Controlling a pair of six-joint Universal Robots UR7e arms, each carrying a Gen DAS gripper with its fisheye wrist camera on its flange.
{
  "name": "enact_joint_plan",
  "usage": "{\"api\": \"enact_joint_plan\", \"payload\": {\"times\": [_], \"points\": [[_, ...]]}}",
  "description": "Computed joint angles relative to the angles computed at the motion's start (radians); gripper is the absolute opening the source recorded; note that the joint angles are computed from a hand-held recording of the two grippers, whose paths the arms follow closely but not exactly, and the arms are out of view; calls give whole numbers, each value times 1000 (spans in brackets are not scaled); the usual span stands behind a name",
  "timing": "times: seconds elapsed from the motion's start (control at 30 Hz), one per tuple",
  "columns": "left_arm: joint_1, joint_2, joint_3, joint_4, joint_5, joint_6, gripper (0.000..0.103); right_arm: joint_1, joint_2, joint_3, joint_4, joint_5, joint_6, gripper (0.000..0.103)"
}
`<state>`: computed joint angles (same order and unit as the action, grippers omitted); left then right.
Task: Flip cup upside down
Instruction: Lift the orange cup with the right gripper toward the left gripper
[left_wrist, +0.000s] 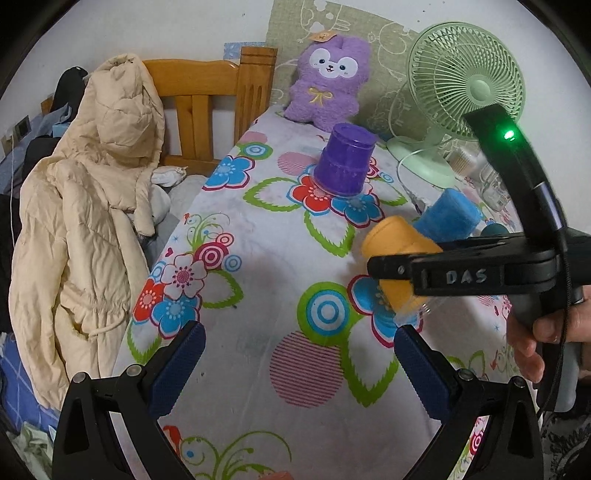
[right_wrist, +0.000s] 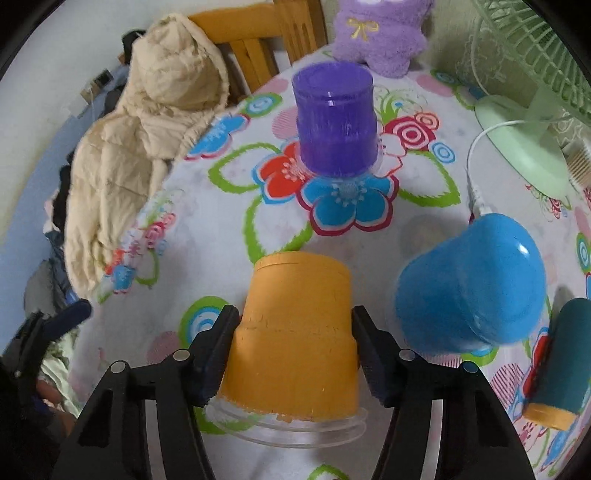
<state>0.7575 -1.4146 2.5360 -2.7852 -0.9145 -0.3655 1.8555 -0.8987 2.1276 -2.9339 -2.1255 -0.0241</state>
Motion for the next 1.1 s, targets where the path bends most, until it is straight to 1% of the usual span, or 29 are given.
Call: {"api": "enact_joint_plan", "payload": {"times": [0.13, 0.27, 0.43, 0.67, 0.83, 0.97, 1.1], "points": [[-29, -44, 20, 31, 5, -39, 103, 30, -55, 49, -49, 14, 8, 65], [-66, -108, 48, 66, -13, -86, 103, 64, -131, 135, -108, 24, 30, 65], [-151, -193, 97, 138, -19, -174, 103, 92, -224, 275, -172, 34, 86, 65], [-275, -282, 148, 247, -47, -285, 103, 103, -311, 448, -279, 39, 197, 65], [-355, -309, 176, 299, -73, -344, 103, 118, -365, 522, -289, 26, 254, 65], [-401, -313, 191, 313, -94, -380, 103, 129, -407, 573, -311, 20, 282, 65], [-437, -313, 203, 325, -112, -410, 103, 144, -426, 602, -319, 11, 313, 65]]}}
